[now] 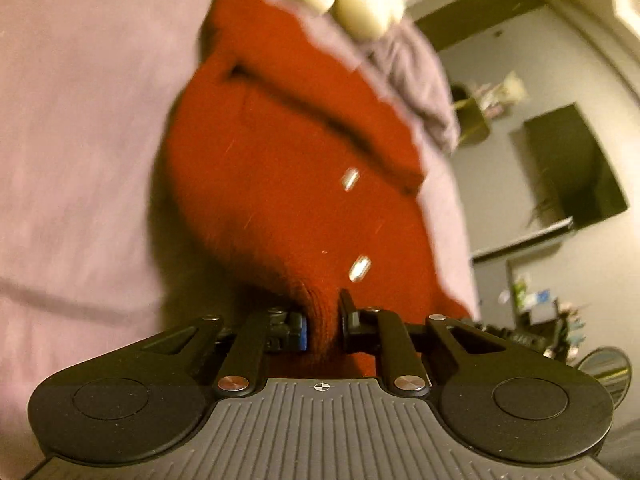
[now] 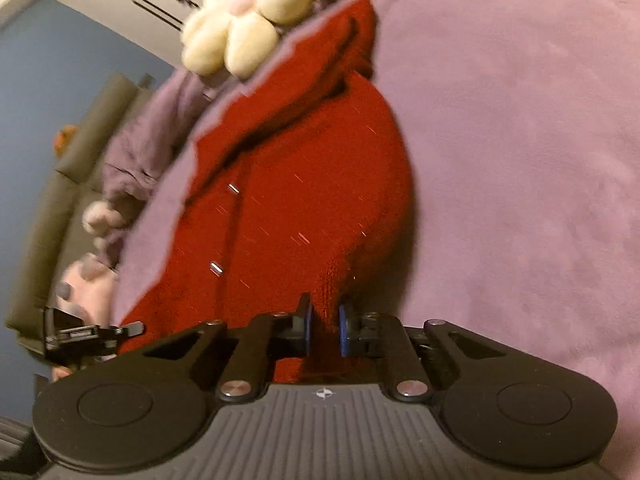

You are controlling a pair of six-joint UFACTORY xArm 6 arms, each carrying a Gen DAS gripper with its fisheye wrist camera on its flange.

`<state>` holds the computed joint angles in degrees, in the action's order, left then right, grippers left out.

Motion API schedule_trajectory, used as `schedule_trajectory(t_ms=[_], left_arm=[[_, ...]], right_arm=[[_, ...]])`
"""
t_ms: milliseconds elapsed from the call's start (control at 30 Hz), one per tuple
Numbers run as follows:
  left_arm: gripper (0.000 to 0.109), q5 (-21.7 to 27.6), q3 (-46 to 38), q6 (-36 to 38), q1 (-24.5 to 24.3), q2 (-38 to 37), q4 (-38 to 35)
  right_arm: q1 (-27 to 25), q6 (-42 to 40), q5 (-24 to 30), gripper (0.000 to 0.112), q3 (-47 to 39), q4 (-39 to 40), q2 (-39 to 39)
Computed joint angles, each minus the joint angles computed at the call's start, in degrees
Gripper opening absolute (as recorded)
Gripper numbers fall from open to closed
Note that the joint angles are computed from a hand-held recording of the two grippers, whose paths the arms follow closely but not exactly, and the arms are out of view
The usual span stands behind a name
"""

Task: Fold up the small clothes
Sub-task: 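Grasp the hem with both grippers and fold it toward the collar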

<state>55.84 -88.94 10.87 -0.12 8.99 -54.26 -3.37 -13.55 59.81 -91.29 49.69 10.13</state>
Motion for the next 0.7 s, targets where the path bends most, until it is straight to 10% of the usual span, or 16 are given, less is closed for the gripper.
schedule_trajectory(t_ms=[200,433,600,700], left_arm=[[0.016,-7.9,-16.1,-3.9,-1.4,11.2,0.9],[0.017,-10.9,-34.7,-20.6,-2.1,27.3,17.2],[0.075,-20.1,-28.1,-17.3,-2.2,25.2,22.0],[0.087,-21.1,-25.2,-4.9,-1.8,23.8,16.0]], right_arm=[[2.5,4.6,-6.2,0.009,-16.1,-0.1,10.9],[5.5,21.4,-9.3,0.010,-44.2,-19.5,31.3],[7.6,25.8,-17.9,0.019,-40.3,-37.9,30.4],[7.1,20.7,-23.2,0.046,-31.7,-35.9,25.9]])
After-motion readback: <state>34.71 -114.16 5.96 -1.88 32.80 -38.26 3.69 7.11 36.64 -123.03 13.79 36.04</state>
